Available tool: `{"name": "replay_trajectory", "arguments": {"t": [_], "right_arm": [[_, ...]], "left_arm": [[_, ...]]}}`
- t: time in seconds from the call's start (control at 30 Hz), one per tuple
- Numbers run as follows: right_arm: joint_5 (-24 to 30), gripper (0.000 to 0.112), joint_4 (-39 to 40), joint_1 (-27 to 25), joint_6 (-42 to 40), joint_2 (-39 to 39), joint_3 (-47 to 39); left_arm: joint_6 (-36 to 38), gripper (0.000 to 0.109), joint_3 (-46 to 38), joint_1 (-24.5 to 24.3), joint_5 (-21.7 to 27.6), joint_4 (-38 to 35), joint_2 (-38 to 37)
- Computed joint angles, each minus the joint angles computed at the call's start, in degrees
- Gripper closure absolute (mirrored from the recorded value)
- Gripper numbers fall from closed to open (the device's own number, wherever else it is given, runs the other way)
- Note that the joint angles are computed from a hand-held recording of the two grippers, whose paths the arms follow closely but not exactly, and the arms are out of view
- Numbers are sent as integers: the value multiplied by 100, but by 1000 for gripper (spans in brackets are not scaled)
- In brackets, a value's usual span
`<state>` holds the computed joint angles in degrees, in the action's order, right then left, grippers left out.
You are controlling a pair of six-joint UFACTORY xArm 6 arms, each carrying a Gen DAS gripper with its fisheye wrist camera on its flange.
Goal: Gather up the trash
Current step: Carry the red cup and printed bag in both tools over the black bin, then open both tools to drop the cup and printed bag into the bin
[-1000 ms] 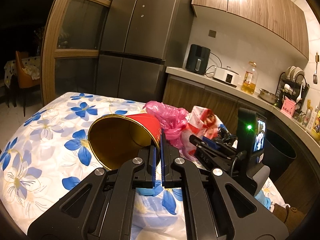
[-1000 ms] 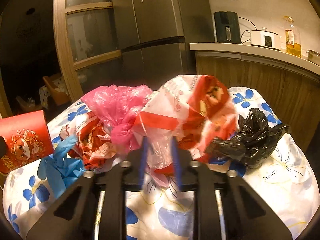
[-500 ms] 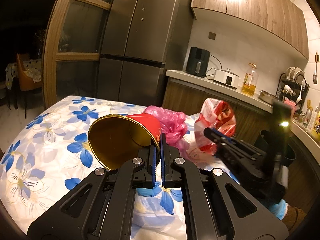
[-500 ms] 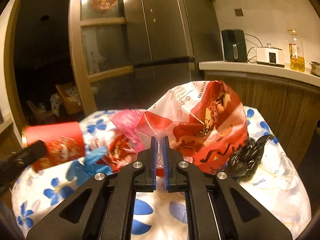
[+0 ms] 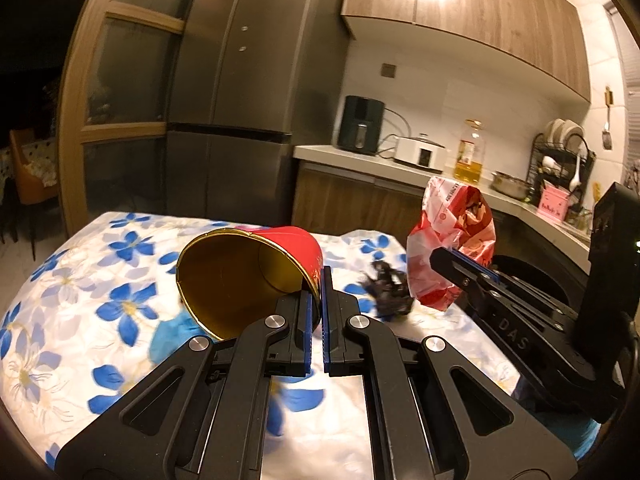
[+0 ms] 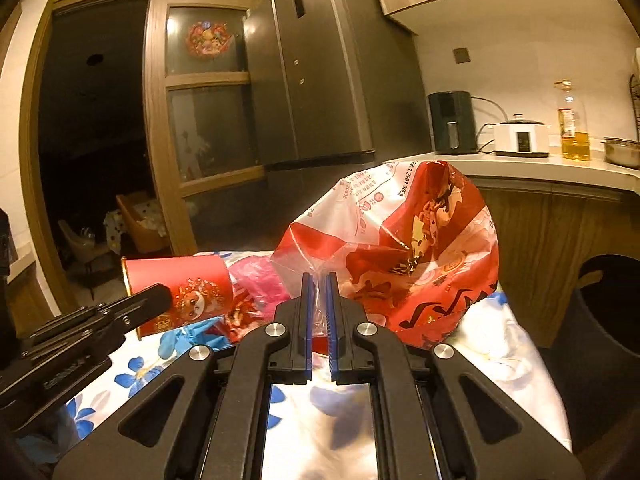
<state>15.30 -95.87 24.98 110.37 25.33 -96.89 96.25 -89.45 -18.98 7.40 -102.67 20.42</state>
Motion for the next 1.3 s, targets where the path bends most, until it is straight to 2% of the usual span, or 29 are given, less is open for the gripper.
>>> {"name": "replay_trajectory", "arguments": {"t": [0.37, 0.67, 0.83, 1.3], "right_arm": [[752, 105, -717, -252, 924, -1455, 1709], [1330, 105, -831, -608, 1253, -2470, 2853], [1593, 105, -791, -886, 1447, -2873, 3327], [1292, 105, -860, -1509, 1697, -2960, 3611]], "left_arm": [[-228, 106, -535, -680, 96, 530, 325], [-613, 106, -1224, -1250, 279, 1153, 830], [-616, 106, -1684, -1470, 457, 1252, 1146], [-2452, 106, -3607, -1815, 977, 3014, 2630]]}}
